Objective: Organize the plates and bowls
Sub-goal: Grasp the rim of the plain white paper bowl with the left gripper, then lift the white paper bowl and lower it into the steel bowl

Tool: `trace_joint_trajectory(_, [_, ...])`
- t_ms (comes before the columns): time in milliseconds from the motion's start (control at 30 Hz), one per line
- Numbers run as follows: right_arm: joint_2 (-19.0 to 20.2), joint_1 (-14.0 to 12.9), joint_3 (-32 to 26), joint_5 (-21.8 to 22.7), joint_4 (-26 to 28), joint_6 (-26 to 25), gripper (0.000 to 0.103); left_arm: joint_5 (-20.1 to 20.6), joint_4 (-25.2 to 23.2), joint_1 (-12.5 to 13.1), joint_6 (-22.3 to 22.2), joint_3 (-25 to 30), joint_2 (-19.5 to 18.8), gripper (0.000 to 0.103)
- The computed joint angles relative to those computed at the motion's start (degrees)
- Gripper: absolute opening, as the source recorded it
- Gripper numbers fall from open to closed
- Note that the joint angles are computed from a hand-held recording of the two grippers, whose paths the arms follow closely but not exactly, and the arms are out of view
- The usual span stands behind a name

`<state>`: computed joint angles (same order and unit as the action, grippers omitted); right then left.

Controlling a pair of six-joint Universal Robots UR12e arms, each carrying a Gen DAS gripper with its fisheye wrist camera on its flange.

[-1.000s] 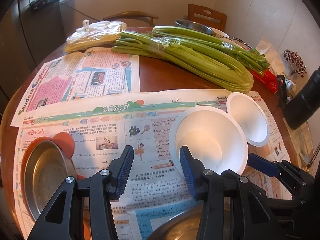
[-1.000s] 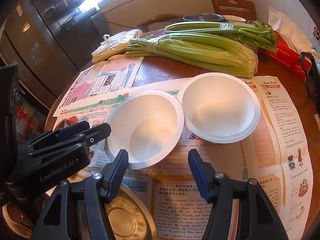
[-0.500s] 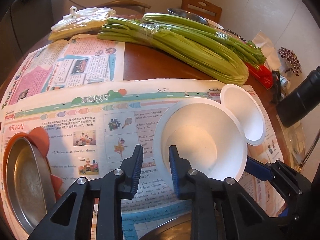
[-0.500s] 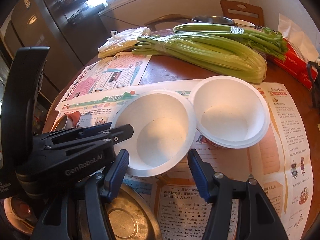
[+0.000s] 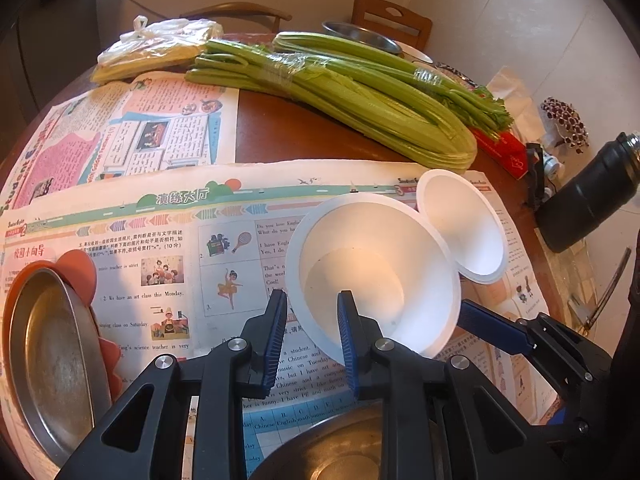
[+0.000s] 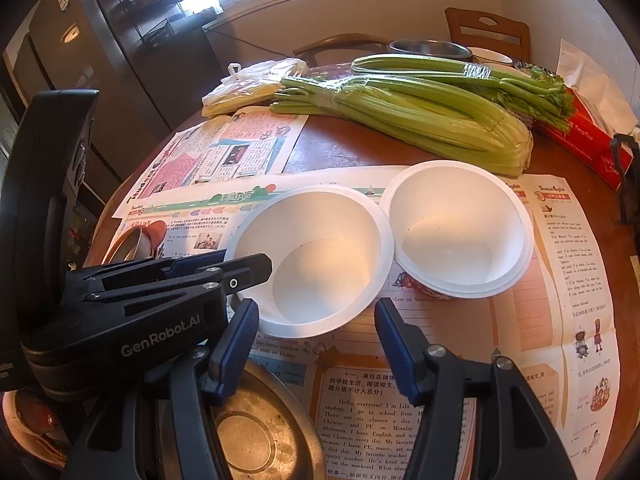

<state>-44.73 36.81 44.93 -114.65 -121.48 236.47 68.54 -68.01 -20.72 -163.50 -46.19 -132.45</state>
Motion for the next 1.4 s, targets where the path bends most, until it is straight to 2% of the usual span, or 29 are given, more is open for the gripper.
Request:
trace_joint_trajectory(233, [-0.4, -0.1, 1.0, -0.2, -0.8, 0.8, 0.060, 0.2, -1.1, 0.0, -2.1, 1.2, -0.9, 0.027])
trace_joint_trajectory(367, [-0.7, -0.2, 1.9, -0.7, -1.2, 1.6, 0.060, -2.0, -2.4, 0.4, -3.9, 2.6, -1.9, 0.027])
trace_joint_trajectory(500, [-0.2, -0.2, 1.4, -0.8, -2.2, -0.7, 0.060, -4.2, -4.1, 0.4, -3.3, 3.9, -2.6, 0.027])
trace_joint_trajectory(567, [0.1, -0.2, 0.8, -1.1, -2.0, -1.3, 0.060, -2.9, -3.4, 0.0, -2.9, 3.7, -2.6, 0.026])
trace_joint_trajectory(700, [0.5, 0.1, 0.0, -2.6, -1.2, -2.6, 0.060, -4.3, -3.5, 0.2, -3.0, 3.7, -2.5, 0.026])
trace_joint_trajectory(1000, [-0.2, 0.7, 0.4, -2.8, -3.9, -4.0, 0.060, -4.3, 0.6, 0.6, -2.5, -0.6, 0.8, 0.026])
trace_joint_trajectory(1400, [0.4, 3.0, -1.8, -5.1, -3.2, -5.7, 0.060, -5.1, 5.7, 1.9, -2.5, -9.4, 6.8, 0.026])
